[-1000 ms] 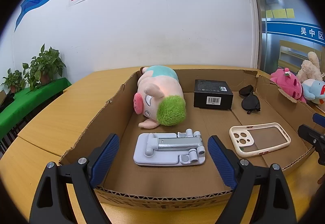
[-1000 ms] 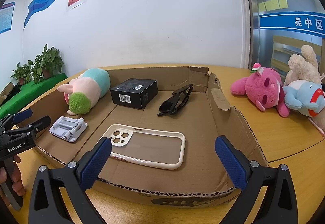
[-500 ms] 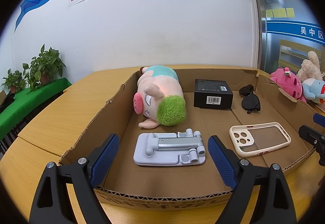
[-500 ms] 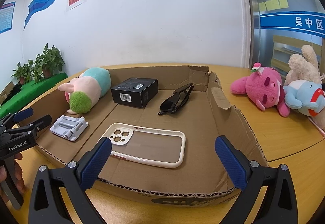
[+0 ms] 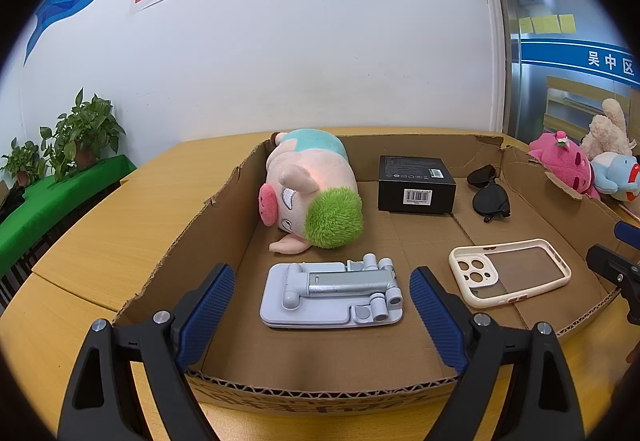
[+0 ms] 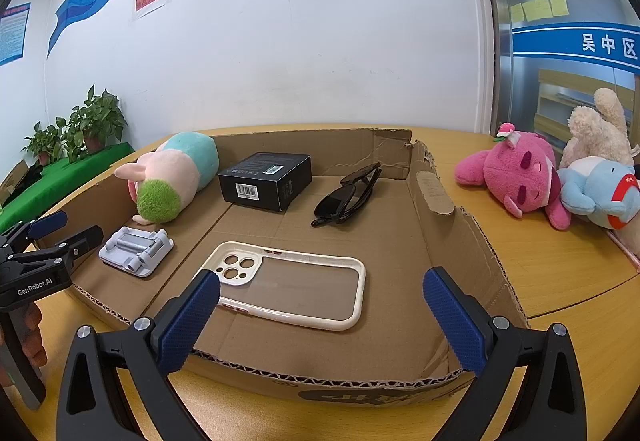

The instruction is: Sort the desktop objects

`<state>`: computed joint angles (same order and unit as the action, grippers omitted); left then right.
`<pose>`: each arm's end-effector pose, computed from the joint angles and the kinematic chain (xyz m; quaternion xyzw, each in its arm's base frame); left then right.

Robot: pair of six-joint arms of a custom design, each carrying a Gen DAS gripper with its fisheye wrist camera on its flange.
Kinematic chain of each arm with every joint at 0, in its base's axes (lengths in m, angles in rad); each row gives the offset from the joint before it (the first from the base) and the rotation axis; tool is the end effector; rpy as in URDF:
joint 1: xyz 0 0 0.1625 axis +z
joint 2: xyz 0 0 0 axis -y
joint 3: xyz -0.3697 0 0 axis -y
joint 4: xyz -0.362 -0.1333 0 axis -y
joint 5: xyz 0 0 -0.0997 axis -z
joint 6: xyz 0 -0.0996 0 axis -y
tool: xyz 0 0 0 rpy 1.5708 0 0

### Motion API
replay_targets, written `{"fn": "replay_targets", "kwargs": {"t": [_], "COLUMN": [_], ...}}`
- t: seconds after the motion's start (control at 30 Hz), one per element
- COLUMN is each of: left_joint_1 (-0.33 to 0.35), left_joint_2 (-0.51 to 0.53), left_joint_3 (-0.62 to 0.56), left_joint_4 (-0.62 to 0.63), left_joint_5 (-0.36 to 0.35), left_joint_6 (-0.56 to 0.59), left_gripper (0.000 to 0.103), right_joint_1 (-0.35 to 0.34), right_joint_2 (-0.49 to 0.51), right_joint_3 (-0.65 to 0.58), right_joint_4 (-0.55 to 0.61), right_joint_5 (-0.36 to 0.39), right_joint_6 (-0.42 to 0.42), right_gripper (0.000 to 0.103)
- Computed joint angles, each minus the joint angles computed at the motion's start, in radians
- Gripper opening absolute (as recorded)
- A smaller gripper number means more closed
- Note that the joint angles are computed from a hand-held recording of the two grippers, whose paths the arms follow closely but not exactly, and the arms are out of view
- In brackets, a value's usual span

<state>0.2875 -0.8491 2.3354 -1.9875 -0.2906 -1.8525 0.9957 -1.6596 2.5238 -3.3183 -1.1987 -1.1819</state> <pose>-0.2206 -0.3037 -0.0218 0.0984 0.7478 -0.5127 0.4103 -0.0412 -0.3752 0.2736 0.3409 -0.8242 0.3969 0.2166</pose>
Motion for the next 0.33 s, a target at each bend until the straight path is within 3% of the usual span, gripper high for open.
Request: {"fn": "replay_targets", "kwargs": {"t": [0.33], "left_joint_1": [0.003], "left_joint_2": [-0.003], "left_joint_3": [0.003], "left_joint_4": [-0.011], "left_joint_5": [0.002], "left_joint_6": [0.009], "left_gripper": [0.089], "right_joint_1": [0.003], "right_joint_2": [0.003], "right_joint_3": [0.0], "right_joint_4": [-0.007], "right_joint_5": [-0.004], "right_joint_6": [0.005], "right_gripper": [0.103]}}
